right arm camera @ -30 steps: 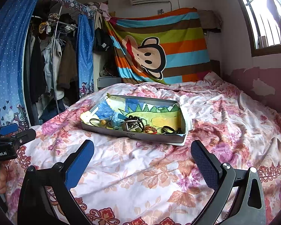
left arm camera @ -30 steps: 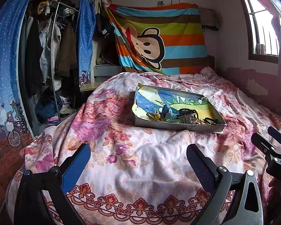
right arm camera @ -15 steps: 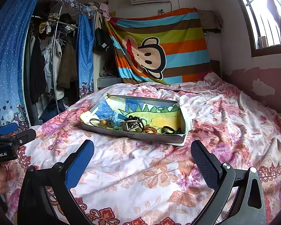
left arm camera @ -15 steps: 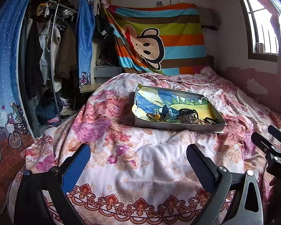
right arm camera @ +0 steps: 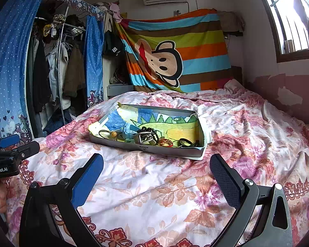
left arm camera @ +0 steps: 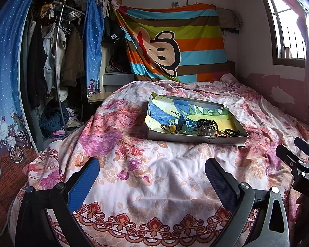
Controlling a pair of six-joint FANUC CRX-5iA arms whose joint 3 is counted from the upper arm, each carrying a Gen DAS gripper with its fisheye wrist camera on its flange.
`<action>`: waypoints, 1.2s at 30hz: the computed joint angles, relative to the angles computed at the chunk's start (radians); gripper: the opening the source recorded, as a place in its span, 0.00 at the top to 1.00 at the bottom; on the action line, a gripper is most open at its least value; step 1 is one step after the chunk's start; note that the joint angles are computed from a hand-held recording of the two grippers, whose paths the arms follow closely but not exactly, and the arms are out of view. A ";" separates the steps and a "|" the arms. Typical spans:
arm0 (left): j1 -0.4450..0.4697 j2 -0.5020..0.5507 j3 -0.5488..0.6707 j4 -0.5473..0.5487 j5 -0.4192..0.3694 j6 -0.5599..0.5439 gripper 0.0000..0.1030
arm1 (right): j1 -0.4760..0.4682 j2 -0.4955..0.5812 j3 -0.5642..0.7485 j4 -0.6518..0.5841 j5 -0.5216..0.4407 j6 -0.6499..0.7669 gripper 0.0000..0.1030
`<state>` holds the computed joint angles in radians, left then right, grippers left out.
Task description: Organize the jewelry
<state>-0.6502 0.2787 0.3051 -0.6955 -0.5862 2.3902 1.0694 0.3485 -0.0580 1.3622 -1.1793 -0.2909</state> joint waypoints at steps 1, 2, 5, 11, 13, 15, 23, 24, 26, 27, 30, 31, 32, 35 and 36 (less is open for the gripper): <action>0.000 0.000 0.000 0.000 0.000 0.000 0.00 | 0.000 0.000 0.000 0.000 0.000 0.000 0.01; -0.001 0.000 0.001 -0.002 -0.001 0.001 0.00 | 0.000 0.001 0.000 0.000 0.000 0.000 0.01; -0.001 0.000 0.000 -0.002 -0.001 0.001 0.00 | 0.000 0.000 0.000 0.000 0.000 0.000 0.01; -0.002 0.000 0.000 -0.006 -0.002 0.003 0.00 | 0.000 0.001 0.001 -0.001 0.000 0.000 0.01; -0.003 0.000 0.001 -0.005 -0.002 0.002 0.00 | 0.001 0.001 0.001 0.000 -0.001 0.001 0.01; -0.003 0.000 0.001 -0.005 -0.002 0.003 0.00 | 0.001 0.001 0.001 0.000 -0.001 0.001 0.01; -0.004 0.001 0.001 -0.008 -0.003 0.005 0.00 | 0.001 0.001 0.002 -0.001 -0.001 0.001 0.01; -0.003 0.000 0.001 -0.006 -0.002 0.002 0.00 | 0.001 0.001 0.002 -0.001 -0.002 0.002 0.01; -0.004 0.000 0.001 -0.007 -0.002 0.003 0.00 | 0.001 0.001 0.002 -0.001 -0.001 0.001 0.01; -0.004 0.001 0.001 -0.008 -0.002 0.003 0.00 | 0.001 0.001 0.002 -0.001 -0.002 0.002 0.01; -0.005 0.001 0.001 -0.006 -0.003 -0.002 0.00 | 0.001 0.001 0.003 -0.002 -0.002 0.003 0.01; -0.006 0.001 0.002 -0.007 -0.006 -0.004 0.00 | 0.001 0.001 0.003 -0.002 -0.002 0.003 0.01; -0.006 0.002 0.003 -0.007 -0.011 -0.009 0.00 | 0.001 0.002 0.003 -0.002 -0.002 0.002 0.01; -0.008 0.004 0.012 -0.019 -0.026 -0.020 0.00 | 0.001 0.002 0.003 -0.002 -0.002 0.003 0.01; -0.010 0.006 0.014 -0.025 -0.030 -0.019 0.00 | 0.001 0.001 0.003 -0.002 -0.002 0.003 0.01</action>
<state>-0.6603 0.2842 0.3194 -0.7208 -0.6159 2.3708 1.0709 0.3497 -0.0547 1.3601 -1.1815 -0.2878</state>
